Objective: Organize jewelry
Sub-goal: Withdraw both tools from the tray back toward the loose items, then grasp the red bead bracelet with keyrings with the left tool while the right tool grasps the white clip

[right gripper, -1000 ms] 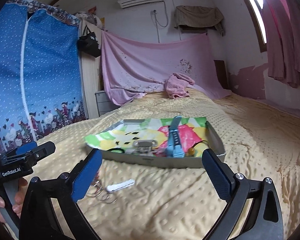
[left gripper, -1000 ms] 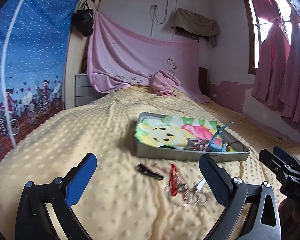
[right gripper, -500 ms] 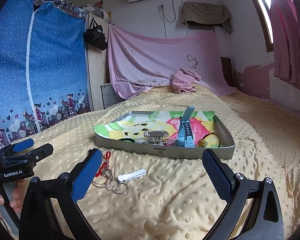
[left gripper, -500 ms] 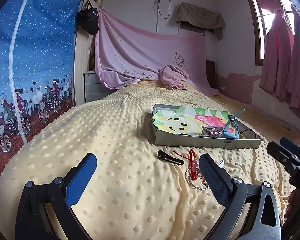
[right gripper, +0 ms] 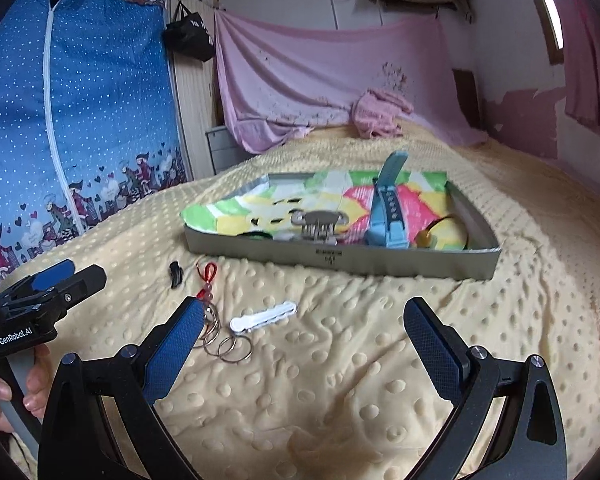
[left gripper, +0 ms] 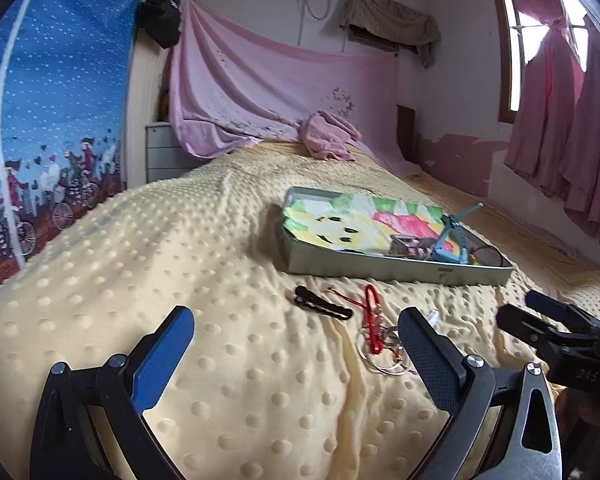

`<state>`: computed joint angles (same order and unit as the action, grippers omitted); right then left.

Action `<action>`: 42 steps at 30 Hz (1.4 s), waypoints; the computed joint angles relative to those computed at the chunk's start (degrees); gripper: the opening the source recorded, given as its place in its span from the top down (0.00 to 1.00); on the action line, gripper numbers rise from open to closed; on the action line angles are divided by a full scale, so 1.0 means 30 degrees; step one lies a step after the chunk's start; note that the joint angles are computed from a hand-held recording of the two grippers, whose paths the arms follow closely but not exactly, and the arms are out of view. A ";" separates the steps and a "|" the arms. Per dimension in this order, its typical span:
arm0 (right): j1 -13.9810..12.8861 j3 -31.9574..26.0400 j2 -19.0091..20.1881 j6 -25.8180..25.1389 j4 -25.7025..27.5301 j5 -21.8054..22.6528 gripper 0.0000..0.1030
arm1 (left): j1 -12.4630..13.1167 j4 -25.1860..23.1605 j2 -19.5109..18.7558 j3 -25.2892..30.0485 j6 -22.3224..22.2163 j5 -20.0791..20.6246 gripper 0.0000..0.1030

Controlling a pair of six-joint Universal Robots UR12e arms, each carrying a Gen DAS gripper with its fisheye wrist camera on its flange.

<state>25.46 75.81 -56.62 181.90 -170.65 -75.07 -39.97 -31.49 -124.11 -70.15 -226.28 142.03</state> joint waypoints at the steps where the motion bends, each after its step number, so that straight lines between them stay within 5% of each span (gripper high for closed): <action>1: -0.0010 -0.0071 0.0044 -0.0002 0.0168 0.0133 0.10 | 0.0032 0.0186 -0.0014 -0.0004 0.0224 -0.0257 0.06; 3: -0.0018 -0.0206 0.0131 -0.0096 0.0562 0.0357 0.30 | 0.0130 0.0592 0.0000 -0.0073 0.0637 -0.1016 0.13; 13: 0.0092 -0.0795 0.0447 -0.1437 0.2456 0.1528 0.48 | 0.0567 0.2343 0.0082 -0.0492 0.1959 -0.4595 0.63; 16: 0.0118 -0.0979 0.0528 -0.1937 0.3064 0.1899 0.55 | 0.0694 0.2609 0.0091 -0.0551 0.2250 -0.5647 0.69; 21: 0.0195 -0.1126 0.0598 -0.2811 0.3772 0.2257 0.67 | 0.0978 0.1989 0.0114 -0.0463 0.1628 -0.7157 0.71; 27: 0.0275 -0.1412 0.0707 -0.3534 0.4786 0.2494 0.68 | 0.1341 0.0474 0.0053 -0.0156 0.0341 -0.8454 0.71; 36: 0.0221 -0.1848 0.0961 -0.3194 0.5789 0.2875 0.72 | 0.1573 -0.0837 -0.0213 0.0405 -0.0120 -0.9101 0.71; 42: 0.0166 -0.2260 0.1286 -0.2637 0.6029 0.3372 0.72 | 0.1543 -0.1595 -0.0288 0.0594 -0.0246 -0.8950 0.83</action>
<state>25.96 69.03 -52.76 173.99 -152.56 -64.95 -35.34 -36.27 -124.98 -68.37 -227.02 115.18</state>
